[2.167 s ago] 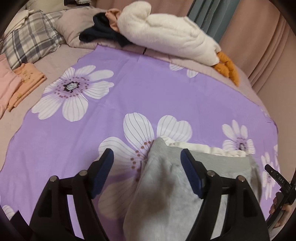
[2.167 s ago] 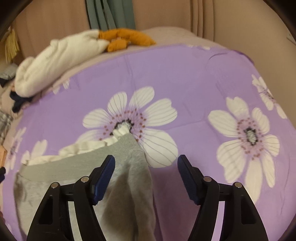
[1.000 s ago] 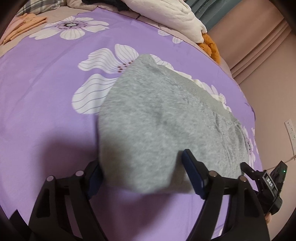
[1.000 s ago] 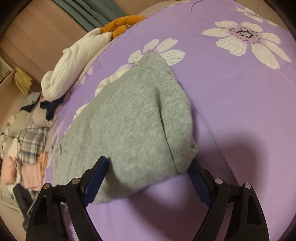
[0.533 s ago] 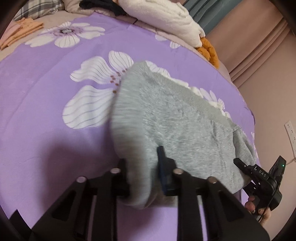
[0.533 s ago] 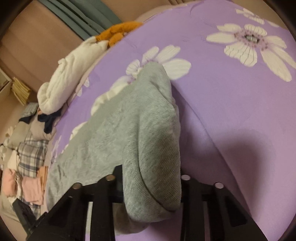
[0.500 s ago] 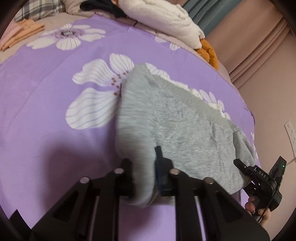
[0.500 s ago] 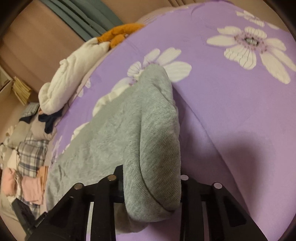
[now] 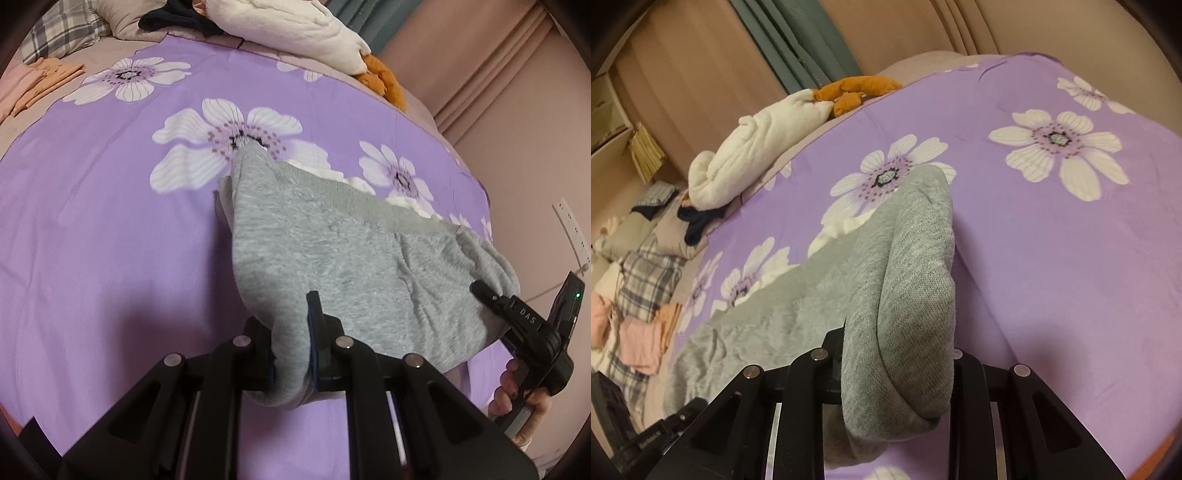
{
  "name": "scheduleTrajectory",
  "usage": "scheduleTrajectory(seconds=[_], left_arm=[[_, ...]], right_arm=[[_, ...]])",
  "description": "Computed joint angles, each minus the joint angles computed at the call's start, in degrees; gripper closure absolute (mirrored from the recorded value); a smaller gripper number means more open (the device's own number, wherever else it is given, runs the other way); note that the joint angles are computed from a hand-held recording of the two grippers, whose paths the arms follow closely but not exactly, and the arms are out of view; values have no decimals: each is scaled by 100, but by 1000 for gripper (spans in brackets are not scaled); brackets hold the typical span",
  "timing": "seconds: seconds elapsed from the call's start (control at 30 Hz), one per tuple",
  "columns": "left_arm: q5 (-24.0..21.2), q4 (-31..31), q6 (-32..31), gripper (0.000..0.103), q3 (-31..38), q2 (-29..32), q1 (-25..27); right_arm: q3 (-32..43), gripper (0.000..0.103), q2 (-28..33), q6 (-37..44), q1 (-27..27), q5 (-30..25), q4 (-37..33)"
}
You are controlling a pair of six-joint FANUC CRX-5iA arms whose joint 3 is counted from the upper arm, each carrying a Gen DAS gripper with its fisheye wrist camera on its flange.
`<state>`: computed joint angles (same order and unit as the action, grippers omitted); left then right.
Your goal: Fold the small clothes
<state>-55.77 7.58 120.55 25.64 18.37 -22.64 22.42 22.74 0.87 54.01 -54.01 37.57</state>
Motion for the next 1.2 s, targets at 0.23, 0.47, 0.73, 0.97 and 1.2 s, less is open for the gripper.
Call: scheduleTrajectory(seconds=[0.23, 0.47, 0.73, 0.97, 1.2], left_arm=[[-422, -441, 243, 89, 190, 78, -185], [-586, -519, 411, 86, 270, 142, -190], [-525, -367, 323, 81, 107, 33, -135], [-446, -252, 414, 80, -161, -222, -37], [-369, -466, 752, 80, -371, -544, 49]], right_arm=[[146, 75, 68, 219, 141, -417, 164], [1070, 75, 637, 1169, 332, -988, 564], [1790, 76, 1078, 2384, 513, -827, 457], [2807, 77, 1658, 3627, 601, -982, -290], [3968, 76, 2255, 4525, 592, -1503, -1235]])
